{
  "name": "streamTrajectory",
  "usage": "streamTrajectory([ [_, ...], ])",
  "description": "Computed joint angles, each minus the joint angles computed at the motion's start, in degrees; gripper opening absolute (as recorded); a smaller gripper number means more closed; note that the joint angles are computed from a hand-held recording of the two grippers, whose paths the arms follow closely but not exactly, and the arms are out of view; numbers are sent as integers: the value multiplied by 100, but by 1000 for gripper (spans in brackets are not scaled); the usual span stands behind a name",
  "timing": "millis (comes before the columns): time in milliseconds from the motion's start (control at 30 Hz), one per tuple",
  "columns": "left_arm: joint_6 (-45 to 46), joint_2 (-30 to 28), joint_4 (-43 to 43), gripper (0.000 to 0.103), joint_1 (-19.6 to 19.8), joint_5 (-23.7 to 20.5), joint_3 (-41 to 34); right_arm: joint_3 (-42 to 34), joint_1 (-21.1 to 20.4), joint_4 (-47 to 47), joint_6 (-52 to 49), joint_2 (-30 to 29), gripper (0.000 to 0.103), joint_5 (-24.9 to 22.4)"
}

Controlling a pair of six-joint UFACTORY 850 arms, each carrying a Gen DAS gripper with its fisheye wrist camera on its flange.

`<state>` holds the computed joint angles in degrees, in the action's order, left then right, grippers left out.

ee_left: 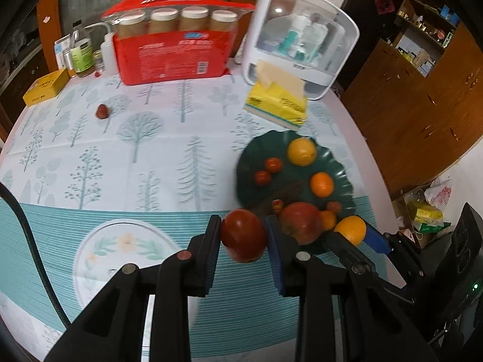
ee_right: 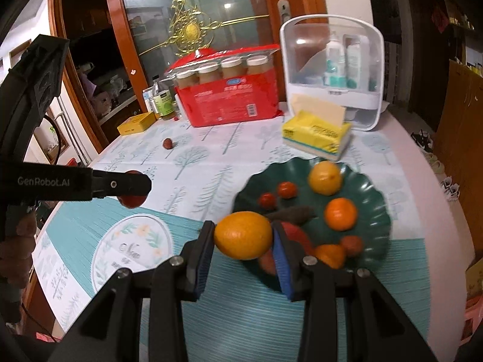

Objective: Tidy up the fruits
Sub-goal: 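Carry the tomato and yellow citrus onto the green plate and release them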

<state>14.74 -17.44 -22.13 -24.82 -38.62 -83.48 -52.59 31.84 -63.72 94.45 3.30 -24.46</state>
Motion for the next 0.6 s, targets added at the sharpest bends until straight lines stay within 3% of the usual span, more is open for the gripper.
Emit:
streamTrajectory([
  [333, -519, -268, 189, 28, -603, 244, -285, 579, -603, -233, -342, 626, 38, 251],
  [600, -441, -749, 147, 28, -821, 171, -707, 753, -1124, 147, -810, 559, 38, 847],
])
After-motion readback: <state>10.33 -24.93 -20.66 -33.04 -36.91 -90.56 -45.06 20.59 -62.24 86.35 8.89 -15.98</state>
